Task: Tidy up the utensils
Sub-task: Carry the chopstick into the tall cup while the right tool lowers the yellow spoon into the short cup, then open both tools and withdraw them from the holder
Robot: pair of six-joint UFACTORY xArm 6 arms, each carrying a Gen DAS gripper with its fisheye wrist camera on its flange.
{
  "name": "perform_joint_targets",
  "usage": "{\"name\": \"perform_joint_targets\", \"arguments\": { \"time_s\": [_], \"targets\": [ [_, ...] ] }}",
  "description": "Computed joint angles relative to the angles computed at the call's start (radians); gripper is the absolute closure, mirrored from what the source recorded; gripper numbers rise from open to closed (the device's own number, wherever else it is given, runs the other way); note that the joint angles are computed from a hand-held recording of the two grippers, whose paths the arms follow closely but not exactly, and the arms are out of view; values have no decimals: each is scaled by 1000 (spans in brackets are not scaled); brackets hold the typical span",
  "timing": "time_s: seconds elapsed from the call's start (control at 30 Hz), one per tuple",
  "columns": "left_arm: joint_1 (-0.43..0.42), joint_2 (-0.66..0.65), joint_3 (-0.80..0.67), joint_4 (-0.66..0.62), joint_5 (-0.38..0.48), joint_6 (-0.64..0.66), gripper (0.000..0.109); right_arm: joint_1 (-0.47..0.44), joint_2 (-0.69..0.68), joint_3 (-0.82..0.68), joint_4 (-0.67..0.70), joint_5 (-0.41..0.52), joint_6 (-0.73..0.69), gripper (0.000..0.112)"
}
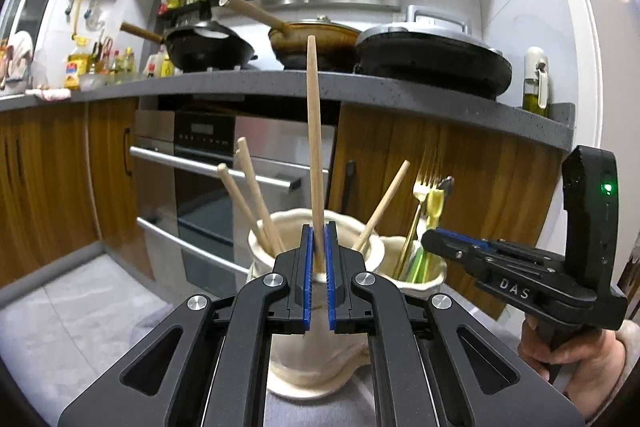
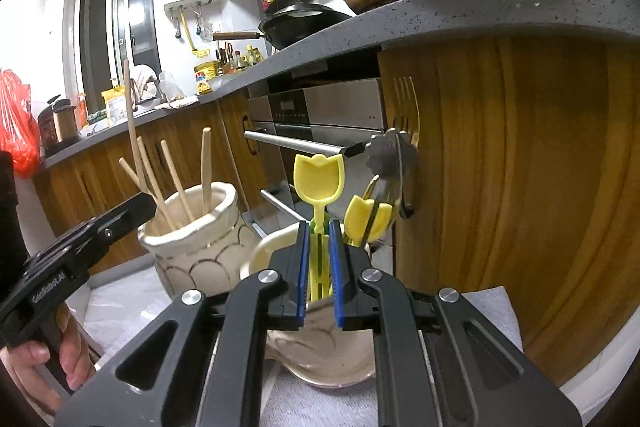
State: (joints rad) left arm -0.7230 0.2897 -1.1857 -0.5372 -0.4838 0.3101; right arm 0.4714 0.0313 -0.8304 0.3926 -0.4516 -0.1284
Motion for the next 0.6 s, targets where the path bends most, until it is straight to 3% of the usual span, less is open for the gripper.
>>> {"name": "perform_joint_targets", "arguments": {
  "time_s": [0.33, 0.4, 0.47, 0.6],
  "targets": [
    [-1, -11, 21, 18, -7, -8, 101, 7, -5, 10, 27, 13, -29, 101],
    [-3, -11, 21, 8, -8, 2, 98, -1, -9, 13, -2, 13, -2, 93],
    [-2, -14, 24, 14, -6, -6, 96, -4, -12, 18, -8, 2, 8, 74],
    [-17, -31, 47, -26, -23, 28, 90, 31, -31, 42, 107, -35, -85, 74]
  ]
}}
